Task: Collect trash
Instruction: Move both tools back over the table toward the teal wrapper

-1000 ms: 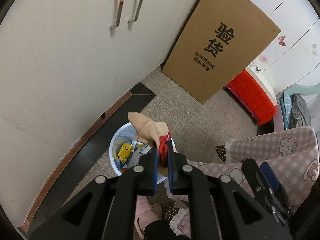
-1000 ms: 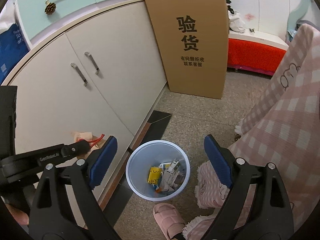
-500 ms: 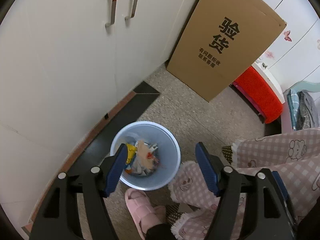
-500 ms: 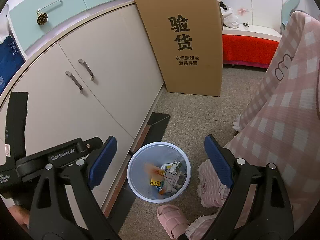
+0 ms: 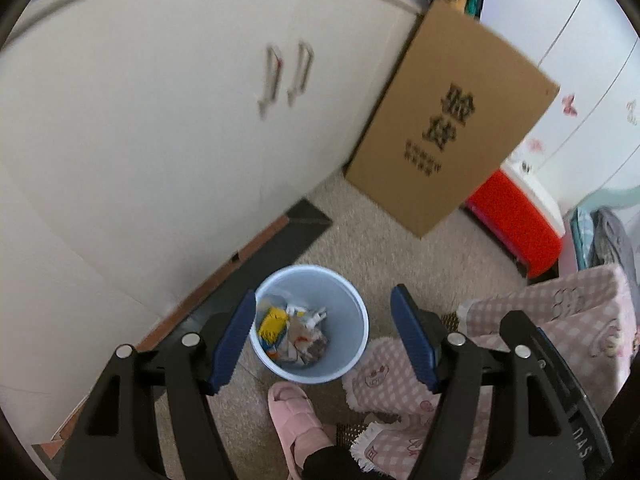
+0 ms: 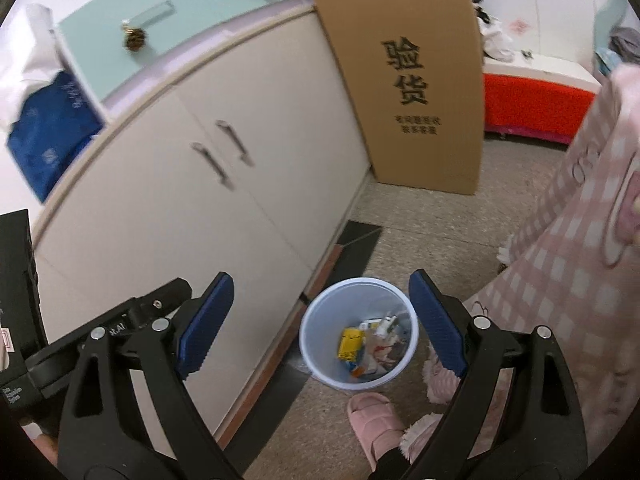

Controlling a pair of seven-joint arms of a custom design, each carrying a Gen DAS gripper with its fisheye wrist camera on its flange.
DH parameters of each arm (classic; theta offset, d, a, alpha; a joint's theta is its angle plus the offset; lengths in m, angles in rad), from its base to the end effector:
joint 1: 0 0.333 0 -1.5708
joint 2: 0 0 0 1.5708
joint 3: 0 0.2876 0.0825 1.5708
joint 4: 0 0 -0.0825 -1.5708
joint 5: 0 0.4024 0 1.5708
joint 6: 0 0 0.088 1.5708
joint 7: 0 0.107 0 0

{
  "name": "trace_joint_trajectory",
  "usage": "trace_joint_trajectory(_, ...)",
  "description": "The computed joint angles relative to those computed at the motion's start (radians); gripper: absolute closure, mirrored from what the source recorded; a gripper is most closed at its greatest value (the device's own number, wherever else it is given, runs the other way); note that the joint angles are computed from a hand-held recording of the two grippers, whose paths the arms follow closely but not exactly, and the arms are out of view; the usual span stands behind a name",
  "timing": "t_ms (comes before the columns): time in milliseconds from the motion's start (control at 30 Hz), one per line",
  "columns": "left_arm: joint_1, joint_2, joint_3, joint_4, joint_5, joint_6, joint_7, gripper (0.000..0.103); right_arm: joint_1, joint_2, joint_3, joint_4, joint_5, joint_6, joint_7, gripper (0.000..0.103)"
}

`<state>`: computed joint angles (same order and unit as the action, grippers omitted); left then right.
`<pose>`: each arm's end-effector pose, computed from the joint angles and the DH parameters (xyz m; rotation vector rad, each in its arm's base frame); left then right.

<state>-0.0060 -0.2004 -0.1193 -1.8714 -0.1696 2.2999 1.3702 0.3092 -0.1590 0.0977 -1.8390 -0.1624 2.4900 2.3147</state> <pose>0.5612 -0.0802 0.6377 -2.0881 1.8108 -0.8406 0.5337 0.2356 0.6576 -1.4498 1.8559 -0.4057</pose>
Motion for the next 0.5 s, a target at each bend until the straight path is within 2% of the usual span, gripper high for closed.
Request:
trace_joint_trajectory(133, 0.006, -0.079, 0.006, -0.007, -0.002, 0.005, -0.005, 0.035, 0.001, -0.051, 0.013, 0.021, -0.038, -0.015, 0.006, 0.016)
trace_joint_trajectory(267, -0.012, -0.140, 0.003, 0.002, -0.033, -0.003, 0.019, 0.032, -0.016, -0.154, 0.026, 0.007, -0.096, -0.062, 0.038, 0.014)
trace_joint_trajectory(500, -0.087, -0.194, -0.040, 0.049, -0.089, -0.057, 0.028, 0.031, -0.066, -0.369, 0.009, -0.093, -0.124, -0.162, 0.035, 0.014)
